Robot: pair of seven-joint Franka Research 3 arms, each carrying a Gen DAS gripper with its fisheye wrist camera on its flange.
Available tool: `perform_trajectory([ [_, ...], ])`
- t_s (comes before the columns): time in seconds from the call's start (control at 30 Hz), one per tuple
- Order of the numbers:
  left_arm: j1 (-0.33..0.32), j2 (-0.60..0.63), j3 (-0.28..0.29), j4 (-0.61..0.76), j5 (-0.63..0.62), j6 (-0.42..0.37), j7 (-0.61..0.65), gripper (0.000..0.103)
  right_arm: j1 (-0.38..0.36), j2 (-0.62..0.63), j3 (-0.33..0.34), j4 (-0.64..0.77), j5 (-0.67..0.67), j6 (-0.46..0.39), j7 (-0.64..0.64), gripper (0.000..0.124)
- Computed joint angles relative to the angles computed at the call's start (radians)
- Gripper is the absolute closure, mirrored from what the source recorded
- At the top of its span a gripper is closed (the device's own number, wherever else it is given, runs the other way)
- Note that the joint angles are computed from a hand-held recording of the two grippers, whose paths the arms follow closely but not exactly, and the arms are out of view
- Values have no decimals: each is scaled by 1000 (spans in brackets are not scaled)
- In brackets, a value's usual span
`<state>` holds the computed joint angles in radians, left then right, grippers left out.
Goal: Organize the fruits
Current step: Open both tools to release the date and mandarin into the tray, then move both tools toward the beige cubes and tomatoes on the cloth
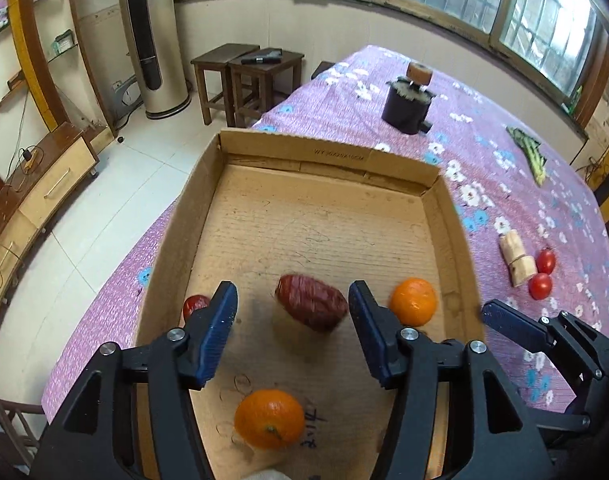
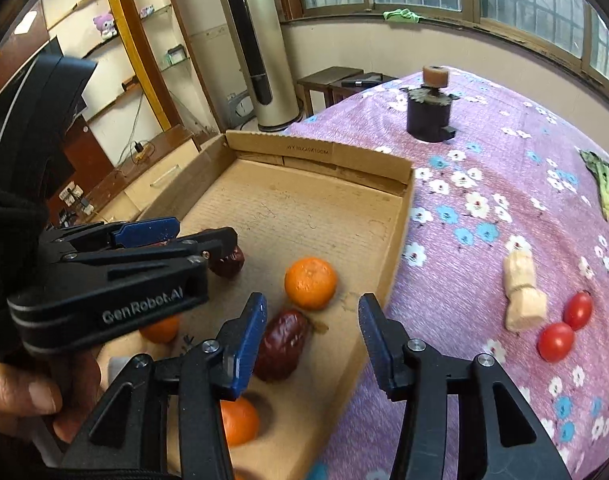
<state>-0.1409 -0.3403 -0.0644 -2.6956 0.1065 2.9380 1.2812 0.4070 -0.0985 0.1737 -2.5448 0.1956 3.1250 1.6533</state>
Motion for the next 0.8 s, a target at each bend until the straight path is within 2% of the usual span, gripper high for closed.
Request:
perform_trajectory([
  [0.2, -7, -52, -19, -36, 14, 24, -31, 46, 25, -93, -29, -87, 81, 38, -30, 74],
  [0.3, -40, -77, -4, -51, 3, 26, -25, 46, 67, -137, -74, -128, 135, 48, -59, 74],
  [0.4, -64, -103, 5, -66, -8, 27, -21, 45, 48, -173, -67, -160, 148, 50, -56, 74],
  [0.5, -75, -127, 5, -82, -11, 34, -29, 37, 35, -202, -67, -192, 158, 58, -48, 74],
  [0.8, -111, -159, 3, -97, -13, 27, -39, 36, -5, -279, -76, -272, 164, 60, -33, 74],
])
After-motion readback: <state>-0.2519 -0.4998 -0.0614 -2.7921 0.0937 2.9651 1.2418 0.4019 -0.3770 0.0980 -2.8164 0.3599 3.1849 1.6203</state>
